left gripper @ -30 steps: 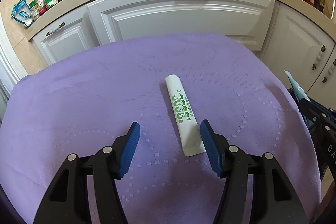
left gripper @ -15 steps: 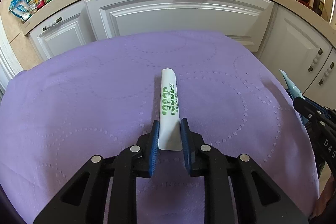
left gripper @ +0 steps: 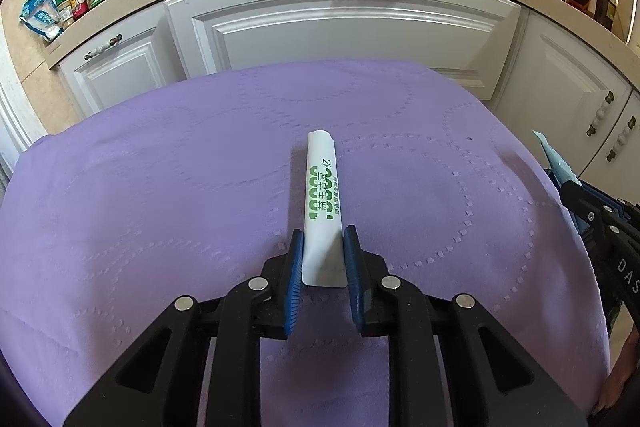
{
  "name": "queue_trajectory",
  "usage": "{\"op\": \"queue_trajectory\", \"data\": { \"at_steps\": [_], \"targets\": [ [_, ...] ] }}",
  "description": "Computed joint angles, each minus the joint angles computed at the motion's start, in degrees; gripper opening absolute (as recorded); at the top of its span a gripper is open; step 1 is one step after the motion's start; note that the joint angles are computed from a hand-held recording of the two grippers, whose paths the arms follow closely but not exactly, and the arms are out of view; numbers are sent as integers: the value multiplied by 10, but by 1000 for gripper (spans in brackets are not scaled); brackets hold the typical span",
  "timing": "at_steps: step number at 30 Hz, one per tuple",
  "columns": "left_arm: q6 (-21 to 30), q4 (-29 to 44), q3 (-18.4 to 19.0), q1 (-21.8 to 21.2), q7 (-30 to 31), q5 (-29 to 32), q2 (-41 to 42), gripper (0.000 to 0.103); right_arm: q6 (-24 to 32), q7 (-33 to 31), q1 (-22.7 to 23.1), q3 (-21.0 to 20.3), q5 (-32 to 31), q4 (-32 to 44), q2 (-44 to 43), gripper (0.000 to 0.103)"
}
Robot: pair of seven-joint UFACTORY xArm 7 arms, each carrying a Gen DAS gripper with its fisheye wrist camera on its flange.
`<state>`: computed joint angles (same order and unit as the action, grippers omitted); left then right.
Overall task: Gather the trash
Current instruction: 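Carry both tubes over the bin and open both grippers to drop them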
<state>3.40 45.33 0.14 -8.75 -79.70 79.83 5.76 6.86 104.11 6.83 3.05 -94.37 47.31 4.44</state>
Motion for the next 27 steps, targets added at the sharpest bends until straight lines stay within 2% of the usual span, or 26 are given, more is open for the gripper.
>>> {"op": "queue_trajectory", "data": {
  "at_steps": [13,20,27],
  "targets": [
    [3,-22,-12,10,-50,45,-30,21,6,9,-1,1,-5,-34,-40,11],
    [-13,-43,-27,20,-74,73,-62,21,11,19,-10,-3,-9,-81,-93,11],
    [-22,-53,-51,7,-107,106,-85,21,18,15,-27,-14,-4,-139,-157,11]
  ]
}}
